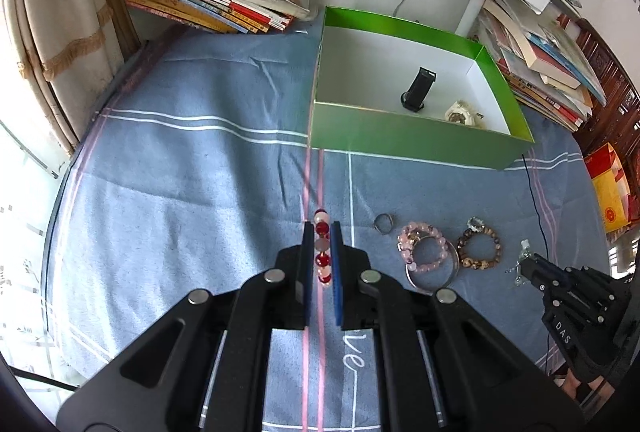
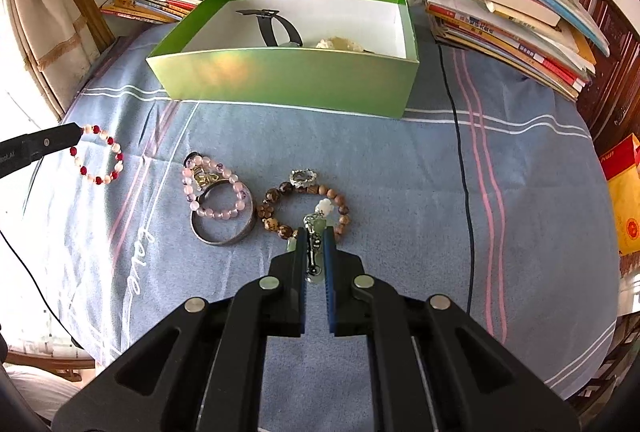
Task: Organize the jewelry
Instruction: 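Grasp the red bead bracelet with the left gripper while the right gripper lifts the keychain, then carry the red bead bracelet and the keychain toward the green box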
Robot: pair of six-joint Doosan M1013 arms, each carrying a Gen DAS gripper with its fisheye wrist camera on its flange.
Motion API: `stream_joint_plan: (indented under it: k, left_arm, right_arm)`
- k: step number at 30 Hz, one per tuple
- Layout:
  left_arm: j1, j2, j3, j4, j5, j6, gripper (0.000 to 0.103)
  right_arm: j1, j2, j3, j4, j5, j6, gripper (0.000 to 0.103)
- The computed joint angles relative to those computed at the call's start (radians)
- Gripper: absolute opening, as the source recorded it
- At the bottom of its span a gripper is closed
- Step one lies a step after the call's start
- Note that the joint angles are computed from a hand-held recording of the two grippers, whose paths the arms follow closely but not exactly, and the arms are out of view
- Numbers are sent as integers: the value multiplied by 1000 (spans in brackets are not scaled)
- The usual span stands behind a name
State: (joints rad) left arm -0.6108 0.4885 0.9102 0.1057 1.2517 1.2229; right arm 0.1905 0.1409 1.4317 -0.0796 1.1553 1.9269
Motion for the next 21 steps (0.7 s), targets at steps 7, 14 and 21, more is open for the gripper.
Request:
stream_joint_plan:
  k: [7,14,21]
  left_arm:
    - [-7,-14,20,16,-4,-21,8]
    - [-13,-23,30,37,-14,-23,8]
    - [-17,-26,34,45,-18,-18,8]
  right_arm:
    - [1,4,-9,-1,10,-17,8]
    - [4,13,-22,4,11,-36,8]
    - [6,13,-22,7,10,-38,8]
